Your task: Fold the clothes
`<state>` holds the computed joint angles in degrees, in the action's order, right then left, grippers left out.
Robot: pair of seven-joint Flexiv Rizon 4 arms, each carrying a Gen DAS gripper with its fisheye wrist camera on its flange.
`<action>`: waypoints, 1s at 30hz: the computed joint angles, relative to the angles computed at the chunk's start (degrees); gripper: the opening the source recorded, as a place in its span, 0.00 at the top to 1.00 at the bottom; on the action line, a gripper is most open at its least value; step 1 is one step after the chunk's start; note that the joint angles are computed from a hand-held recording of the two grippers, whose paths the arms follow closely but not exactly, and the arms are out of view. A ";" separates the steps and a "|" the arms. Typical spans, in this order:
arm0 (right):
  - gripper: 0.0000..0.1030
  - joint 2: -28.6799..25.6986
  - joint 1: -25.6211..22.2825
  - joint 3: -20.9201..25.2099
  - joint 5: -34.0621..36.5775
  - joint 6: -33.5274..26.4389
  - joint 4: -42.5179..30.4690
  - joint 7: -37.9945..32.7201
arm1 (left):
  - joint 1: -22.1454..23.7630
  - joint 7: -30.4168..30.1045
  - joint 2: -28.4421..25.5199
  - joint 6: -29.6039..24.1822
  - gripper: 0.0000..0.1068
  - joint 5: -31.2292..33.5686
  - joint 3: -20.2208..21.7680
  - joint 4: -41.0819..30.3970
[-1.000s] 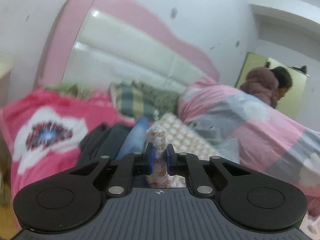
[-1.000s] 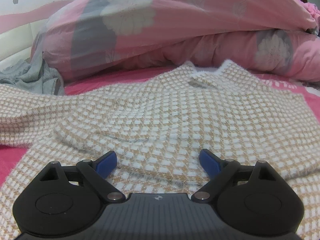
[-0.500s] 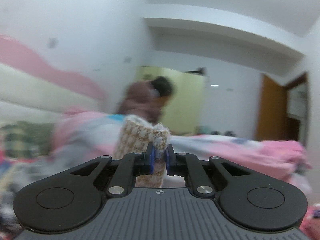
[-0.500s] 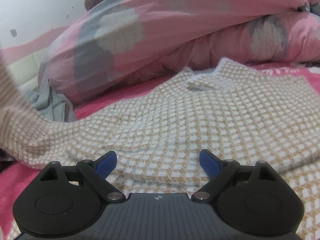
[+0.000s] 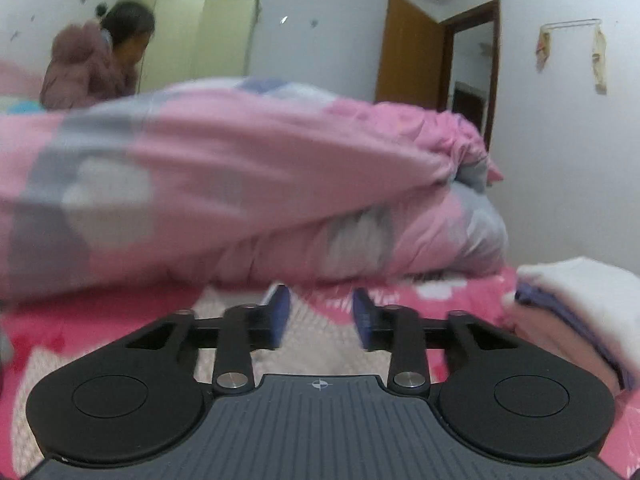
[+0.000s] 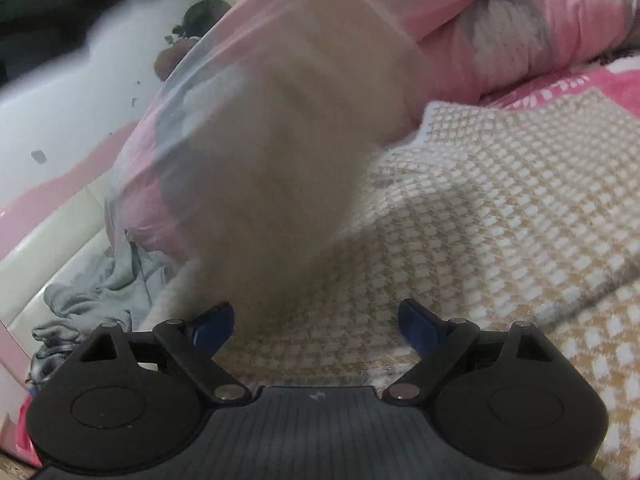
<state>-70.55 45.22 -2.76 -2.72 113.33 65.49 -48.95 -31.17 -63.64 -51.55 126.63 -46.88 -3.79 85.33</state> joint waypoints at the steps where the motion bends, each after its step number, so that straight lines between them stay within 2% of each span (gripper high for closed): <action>1: 0.11 -0.01 -0.07 0.13 -0.04 -0.01 -0.03 0.04 | 0.79 -1.11 1.02 0.79 0.63 0.98 -0.47 2.23; 4: 0.11 0.08 -0.01 0.07 0.01 -0.03 0.09 0.01 | 2.33 -3.99 5.45 4.46 0.61 2.65 -0.36 10.13; 9: 0.11 -0.13 -0.50 0.80 -0.21 0.49 -0.16 0.28 | 1.41 -2.30 12.90 14.42 0.50 -4.57 1.45 22.98; 12: 0.11 -0.54 -1.66 2.48 -1.12 1.32 -0.51 0.91 | 2.25 0.05 16.14 17.29 0.49 -9.16 0.85 28.72; 16: 0.11 -1.10 -5.90 8.77 -4.48 6.34 0.79 4.05 | 3.39 5.44 18.30 23.33 0.49 -13.85 1.22 32.27; 19: 0.11 -1.40 -10.02 14.10 -9.03 10.83 3.06 9.56 | 4.56 8.12 18.63 31.86 0.47 -13.78 2.79 32.98; 21: 0.10 -2.09 -12.27 16.85 -11.18 14.34 3.93 13.92 | 5.88 10.95 18.80 34.80 0.43 -12.78 3.35 32.94; 24: 0.10 -4.04 -15.13 20.55 -12.88 19.53 3.57 21.55 | 8.73 11.70 18.59 33.10 0.42 -10.17 1.52 33.49; 25: 0.11 -4.57 -15.13 20.95 -11.40 20.18 2.77 23.43 | 10.23 10.12 18.73 30.92 0.42 -7.87 0.33 34.43; 26: 0.16 -4.79 -14.96 20.98 -9.78 20.27 2.17 24.93 | 11.78 7.56 18.65 27.92 0.42 -4.74 -0.88 35.48; 28: 0.27 -2.78 -13.08 17.80 -5.43 16.17 2.64 24.76 | 14.39 2.21 17.63 21.62 0.42 0.90 -2.40 36.79; 30: 0.48 -0.74 -10.82 13.89 -1.30 11.53 3.04 24.64 | 16.49 -2.81 15.50 15.39 0.42 4.59 -3.53 35.87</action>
